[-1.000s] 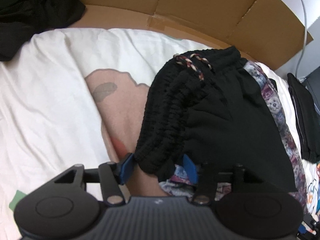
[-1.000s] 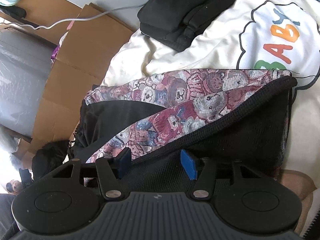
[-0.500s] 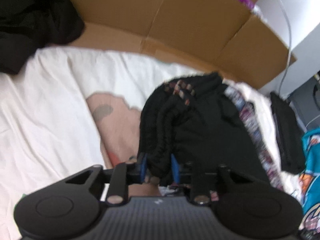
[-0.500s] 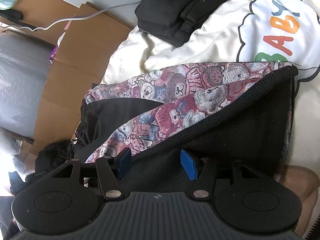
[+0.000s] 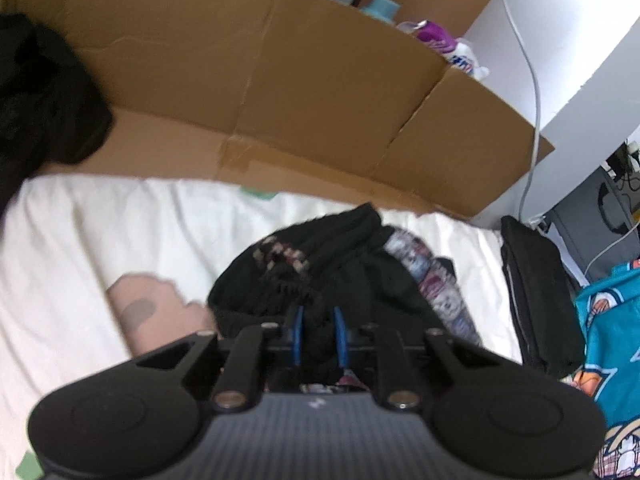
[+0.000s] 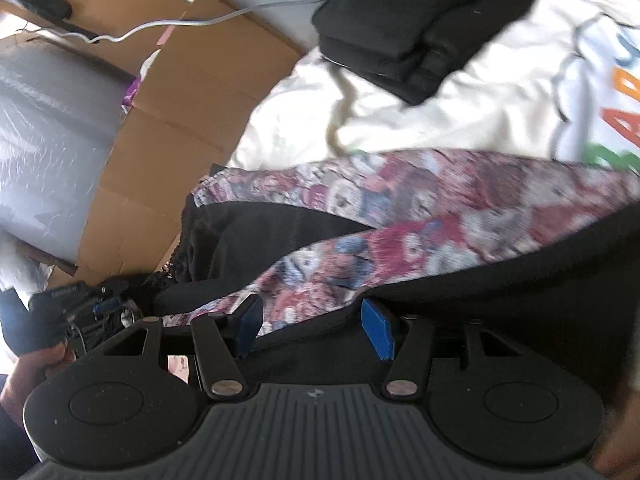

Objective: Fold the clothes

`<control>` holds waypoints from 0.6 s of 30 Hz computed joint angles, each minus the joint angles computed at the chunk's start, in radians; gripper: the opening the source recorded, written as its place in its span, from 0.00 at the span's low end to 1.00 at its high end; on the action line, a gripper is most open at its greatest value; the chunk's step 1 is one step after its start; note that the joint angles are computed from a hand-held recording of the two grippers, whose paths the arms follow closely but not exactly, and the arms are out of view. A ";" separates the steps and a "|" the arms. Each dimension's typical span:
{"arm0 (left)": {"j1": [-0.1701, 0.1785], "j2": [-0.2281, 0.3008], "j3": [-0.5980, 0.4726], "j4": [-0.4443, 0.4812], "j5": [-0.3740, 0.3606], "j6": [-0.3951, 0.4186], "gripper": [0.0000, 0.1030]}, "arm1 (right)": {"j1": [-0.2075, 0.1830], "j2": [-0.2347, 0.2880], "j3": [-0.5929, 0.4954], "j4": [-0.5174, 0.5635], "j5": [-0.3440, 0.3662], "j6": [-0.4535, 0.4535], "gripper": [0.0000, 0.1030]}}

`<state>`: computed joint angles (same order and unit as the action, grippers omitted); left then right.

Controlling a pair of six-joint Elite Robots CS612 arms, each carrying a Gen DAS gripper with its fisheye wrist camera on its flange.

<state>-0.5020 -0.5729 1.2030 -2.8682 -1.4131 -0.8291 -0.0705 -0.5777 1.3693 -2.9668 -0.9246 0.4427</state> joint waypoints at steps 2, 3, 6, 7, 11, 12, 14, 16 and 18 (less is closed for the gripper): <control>0.001 0.017 -0.038 0.017 0.004 0.017 0.17 | 0.003 0.002 -0.006 -0.006 0.004 -0.011 0.60; 0.001 0.026 -0.058 0.027 0.005 0.024 0.16 | 0.003 0.002 -0.005 -0.009 0.011 -0.018 0.60; 0.004 0.056 -0.121 0.057 0.010 0.042 0.16 | 0.002 0.003 -0.005 -0.010 0.030 -0.032 0.60; 0.004 0.068 -0.143 0.067 0.013 0.040 0.16 | 0.001 0.003 -0.006 -0.008 0.034 -0.034 0.60; 0.006 0.112 -0.226 0.108 0.027 0.022 0.16 | -0.001 0.005 -0.007 0.000 0.048 -0.040 0.60; 0.006 0.122 -0.246 0.122 0.035 0.018 0.16 | -0.002 0.005 -0.008 0.002 0.051 -0.041 0.60; 0.004 0.139 -0.282 0.154 0.057 0.009 0.16 | -0.003 0.006 -0.008 0.006 0.058 -0.044 0.60; 0.002 0.154 -0.317 0.192 0.079 -0.002 0.18 | -0.004 0.007 -0.009 0.010 0.065 -0.048 0.60; -0.001 0.164 -0.347 0.242 0.100 -0.006 0.20 | -0.005 0.008 -0.010 0.012 0.071 -0.048 0.60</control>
<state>-0.5028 -0.4093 0.8563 -2.6258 -1.3132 -0.8348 -0.0759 -0.5699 1.3593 -2.9545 -0.8534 0.3945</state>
